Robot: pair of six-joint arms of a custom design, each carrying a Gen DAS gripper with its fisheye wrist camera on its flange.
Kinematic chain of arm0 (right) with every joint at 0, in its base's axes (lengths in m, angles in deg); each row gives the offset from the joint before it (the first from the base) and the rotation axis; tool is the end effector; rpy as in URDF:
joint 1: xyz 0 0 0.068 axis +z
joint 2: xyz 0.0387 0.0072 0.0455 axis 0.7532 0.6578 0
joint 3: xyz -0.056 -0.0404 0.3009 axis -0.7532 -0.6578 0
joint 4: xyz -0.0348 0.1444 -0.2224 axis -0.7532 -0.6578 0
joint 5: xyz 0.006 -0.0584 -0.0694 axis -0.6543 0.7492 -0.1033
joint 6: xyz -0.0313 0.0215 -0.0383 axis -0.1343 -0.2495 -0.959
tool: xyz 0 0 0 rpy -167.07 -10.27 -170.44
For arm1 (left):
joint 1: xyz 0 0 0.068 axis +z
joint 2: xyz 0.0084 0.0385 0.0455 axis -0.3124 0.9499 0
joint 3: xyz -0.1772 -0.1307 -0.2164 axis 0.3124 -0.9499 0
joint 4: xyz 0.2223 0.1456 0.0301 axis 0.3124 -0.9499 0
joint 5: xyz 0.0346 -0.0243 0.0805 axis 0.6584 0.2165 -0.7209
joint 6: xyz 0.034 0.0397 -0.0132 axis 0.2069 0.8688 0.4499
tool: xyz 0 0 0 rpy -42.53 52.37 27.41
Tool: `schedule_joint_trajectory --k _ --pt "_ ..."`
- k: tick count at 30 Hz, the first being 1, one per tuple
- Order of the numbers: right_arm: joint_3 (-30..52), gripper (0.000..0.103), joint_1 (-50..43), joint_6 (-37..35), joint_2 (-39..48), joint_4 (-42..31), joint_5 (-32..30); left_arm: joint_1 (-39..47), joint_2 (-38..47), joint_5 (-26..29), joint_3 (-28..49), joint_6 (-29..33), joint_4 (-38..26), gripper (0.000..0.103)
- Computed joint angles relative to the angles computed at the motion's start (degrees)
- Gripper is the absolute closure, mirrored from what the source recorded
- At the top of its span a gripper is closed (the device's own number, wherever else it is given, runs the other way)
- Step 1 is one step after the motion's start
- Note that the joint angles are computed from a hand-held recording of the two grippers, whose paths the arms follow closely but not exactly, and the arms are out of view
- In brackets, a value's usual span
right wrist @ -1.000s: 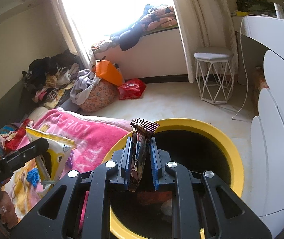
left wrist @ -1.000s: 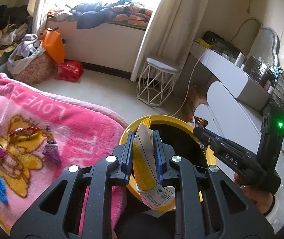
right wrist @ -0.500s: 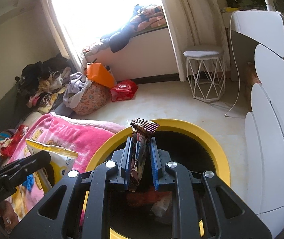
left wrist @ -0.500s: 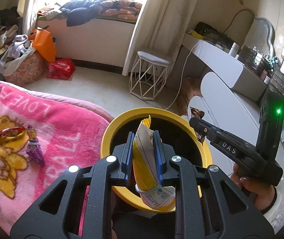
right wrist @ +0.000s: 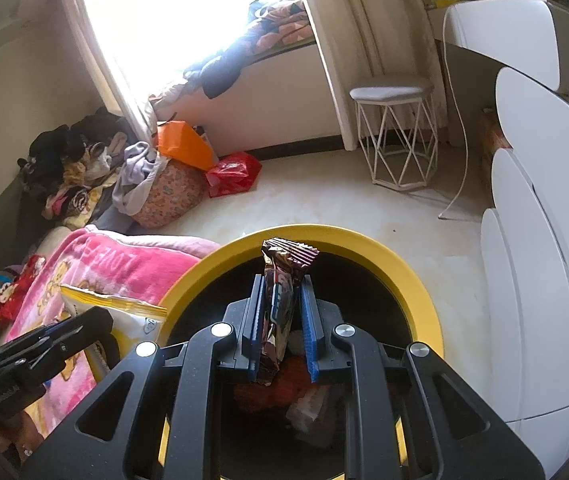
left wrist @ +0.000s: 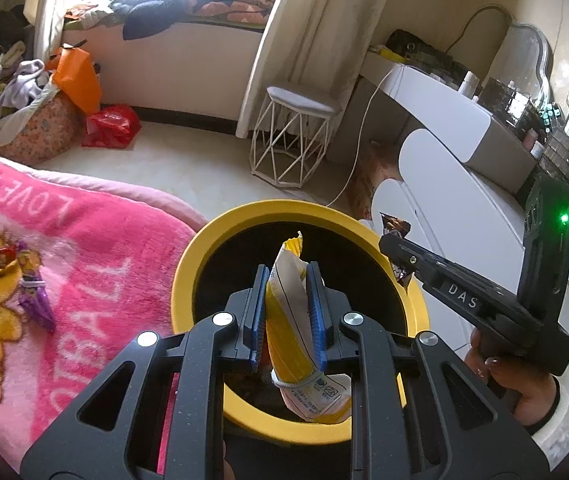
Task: Collect trash
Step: 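Open both tools to drop the chip bag and candy wrapper into the bin, then move both tools back toward the blue glove and wrappers on the blanket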
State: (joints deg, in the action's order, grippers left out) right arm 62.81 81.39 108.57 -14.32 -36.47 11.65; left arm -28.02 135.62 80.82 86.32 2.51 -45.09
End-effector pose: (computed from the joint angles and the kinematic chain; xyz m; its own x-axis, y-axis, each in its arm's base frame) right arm 0.1804 0.0959 0.1529 -0.5357 0.4456 -0.7173 0.2981 0.8946 0.3330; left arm 0.2676 -0.0649 0.1589 -0.6549 0.2811 -0.7015 0.6095 0.7453 -0.2703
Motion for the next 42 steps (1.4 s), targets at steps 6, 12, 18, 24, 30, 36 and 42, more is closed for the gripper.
schedule_joint_trajectory --k 6,12,18,24,30,36,42 --pt "-0.81 0.084 -1.43 0.01 1.11 1.40 -1.29 -1.53 3.50 -0.95 0.55 -1.06 1.87 0.089" --pt "-0.81 0.084 -1.92 0.16 2.36 2.22 -2.03 -2.66 5.88 -1.69 1.12 -2.05 3.10 0.089" --pt "-0.41 0.080 -2.07 0.33 2.87 2.07 -2.79 -2.98 8.26 -1.26 2.68 -2.20 2.88 0.088" --pt "-0.42 0.077 -2.05 0.35 2.83 1.96 -2.63 -2.67 8.69 -0.77 3.30 -2.54 2.90 0.069" --pt "-1.26 0.062 -1.42 0.75 2.13 2.04 -1.96 -0.31 6.05 -0.28 2.44 -2.39 1.89 0.044" --pt "-0.26 0.052 0.78 1.49 1.22 -0.29 -0.02 2.99 1.21 -0.07 0.46 -1.85 1.45 0.011" --pt "1.54 0.045 3.50 1.88 -0.04 -3.13 2.19 6.34 -2.66 0.76 -0.87 -1.32 1.06 0.011"
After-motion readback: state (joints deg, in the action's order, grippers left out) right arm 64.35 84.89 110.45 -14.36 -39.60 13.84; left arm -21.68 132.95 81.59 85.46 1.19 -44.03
